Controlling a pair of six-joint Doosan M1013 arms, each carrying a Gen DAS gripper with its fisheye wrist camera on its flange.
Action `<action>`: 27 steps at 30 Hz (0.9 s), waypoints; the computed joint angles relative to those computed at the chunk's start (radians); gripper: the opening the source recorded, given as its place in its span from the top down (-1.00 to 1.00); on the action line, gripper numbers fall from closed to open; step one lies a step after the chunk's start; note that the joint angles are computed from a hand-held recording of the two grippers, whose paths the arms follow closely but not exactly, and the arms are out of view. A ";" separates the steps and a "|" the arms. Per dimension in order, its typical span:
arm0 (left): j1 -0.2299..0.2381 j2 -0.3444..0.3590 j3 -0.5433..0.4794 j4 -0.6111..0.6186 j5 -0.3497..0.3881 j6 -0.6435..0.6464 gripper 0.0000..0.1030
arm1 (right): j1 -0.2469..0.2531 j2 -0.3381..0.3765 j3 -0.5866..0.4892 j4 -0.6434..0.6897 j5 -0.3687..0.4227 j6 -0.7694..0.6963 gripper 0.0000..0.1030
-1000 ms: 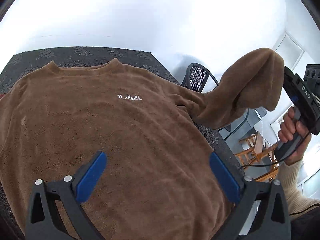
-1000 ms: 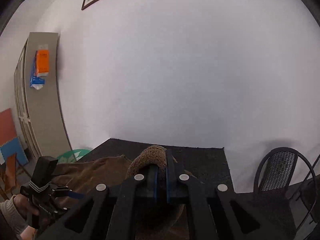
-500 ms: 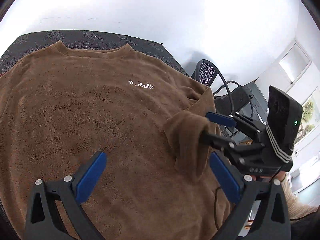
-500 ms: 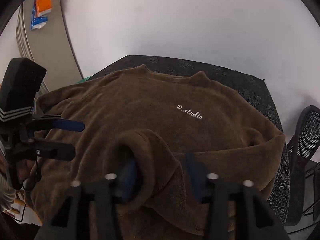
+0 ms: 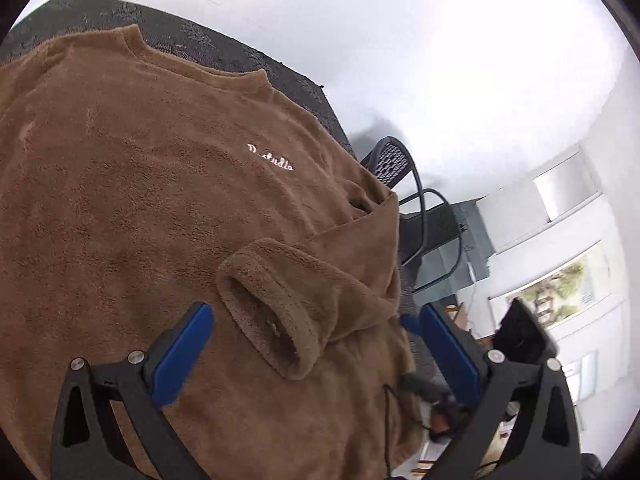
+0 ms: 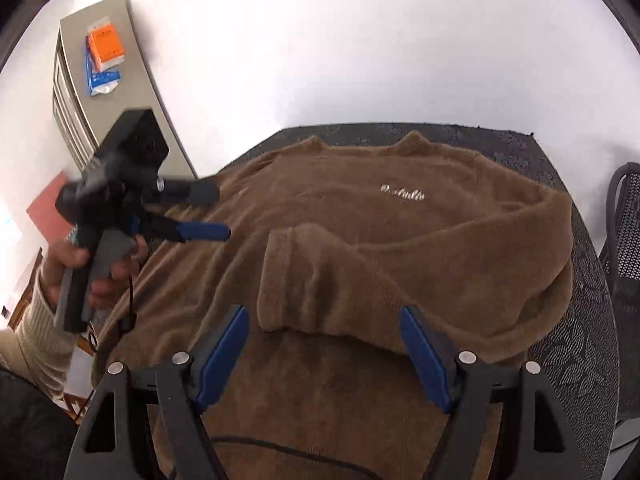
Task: Fold clothes
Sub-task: 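Grasp the other fleece sleeve cuff with the left gripper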
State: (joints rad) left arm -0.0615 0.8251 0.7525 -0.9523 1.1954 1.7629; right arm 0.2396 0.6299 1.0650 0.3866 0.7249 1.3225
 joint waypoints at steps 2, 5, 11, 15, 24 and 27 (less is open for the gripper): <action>0.002 0.019 -0.018 -0.058 0.021 -0.035 -1.00 | -0.003 0.006 0.016 0.014 0.011 0.023 -0.54; 0.003 0.049 -0.047 -0.113 0.054 -0.104 -1.00 | -0.009 0.013 0.035 0.037 0.015 0.059 -0.54; -0.005 0.077 -0.069 -0.125 0.048 -0.182 -0.97 | -0.014 0.010 0.061 0.069 -0.015 0.053 -0.54; -0.015 0.102 -0.111 -0.083 0.062 -0.220 -0.69 | -0.009 0.010 0.067 0.051 -0.035 0.061 -0.54; -0.019 0.122 -0.120 -0.065 0.059 -0.267 0.00 | -0.022 -0.001 0.096 0.133 -0.069 0.030 -0.54; -0.019 0.125 -0.121 -0.080 0.065 -0.248 0.38 | -0.021 -0.001 0.096 0.134 -0.073 0.029 -0.54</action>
